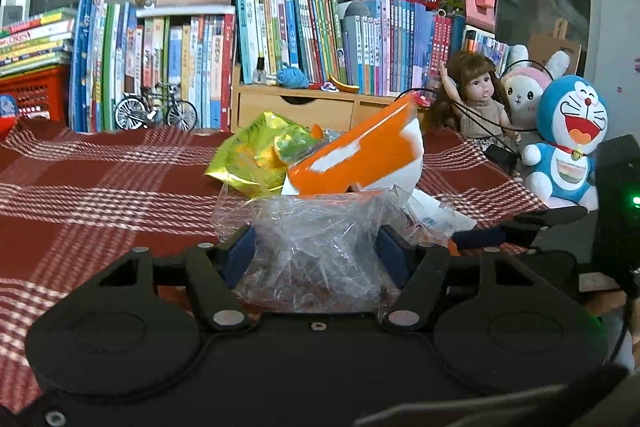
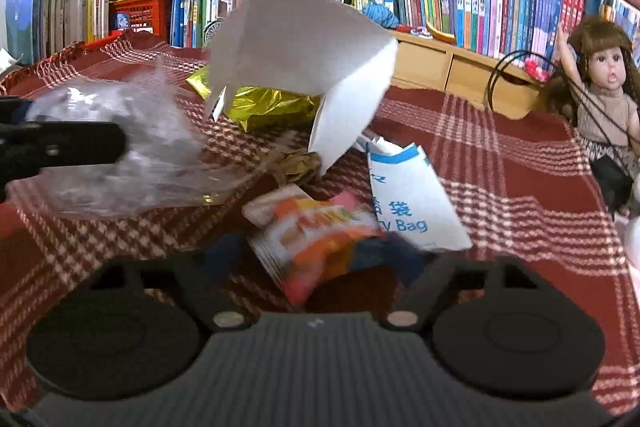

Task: Collect trash
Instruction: 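Grasp the clear plastic bag with the left gripper while the right gripper grasps the small orange snack packet, then carry the plastic bag and snack packet down past the table edge over the bin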

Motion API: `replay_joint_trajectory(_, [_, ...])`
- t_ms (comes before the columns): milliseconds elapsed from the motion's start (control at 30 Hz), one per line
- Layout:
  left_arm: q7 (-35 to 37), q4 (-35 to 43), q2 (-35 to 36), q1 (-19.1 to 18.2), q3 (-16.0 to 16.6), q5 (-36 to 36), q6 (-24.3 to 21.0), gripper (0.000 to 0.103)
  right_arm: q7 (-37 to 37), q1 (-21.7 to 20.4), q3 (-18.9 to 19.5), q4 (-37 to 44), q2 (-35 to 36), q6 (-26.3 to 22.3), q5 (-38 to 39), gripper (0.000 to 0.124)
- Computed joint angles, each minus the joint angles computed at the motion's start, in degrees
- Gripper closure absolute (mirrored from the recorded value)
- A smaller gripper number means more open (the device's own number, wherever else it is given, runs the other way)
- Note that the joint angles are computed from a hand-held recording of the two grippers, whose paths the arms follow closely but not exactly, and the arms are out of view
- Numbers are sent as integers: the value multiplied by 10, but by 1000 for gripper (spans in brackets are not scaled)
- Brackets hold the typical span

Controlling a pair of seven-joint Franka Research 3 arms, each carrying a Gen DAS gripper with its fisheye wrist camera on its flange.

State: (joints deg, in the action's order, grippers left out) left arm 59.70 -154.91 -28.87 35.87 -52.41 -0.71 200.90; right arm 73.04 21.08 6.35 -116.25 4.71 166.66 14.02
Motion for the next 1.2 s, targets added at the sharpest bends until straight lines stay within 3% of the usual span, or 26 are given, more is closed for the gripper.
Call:
replay_joint_trajectory(167, [-15,-28,-42,-32,31,3,-7,39,54,6,-6,-30,-21,28,-35,81])
replay_joint_trajectory(400, [-42,-58,-82,-69,66,22,-13,39,74,1,1,-82,-73,51,-19,90])
replay_joint_trajectory(667, [-68,-98,-126,-145,126,64,-32,39,74,6,0,-132,-130,69,18,91])
replay_joint_trajectory(1200, [-145,-181,-263,-282,210,146,-102,39,5,70,-17,-232,-258,64,120,91])
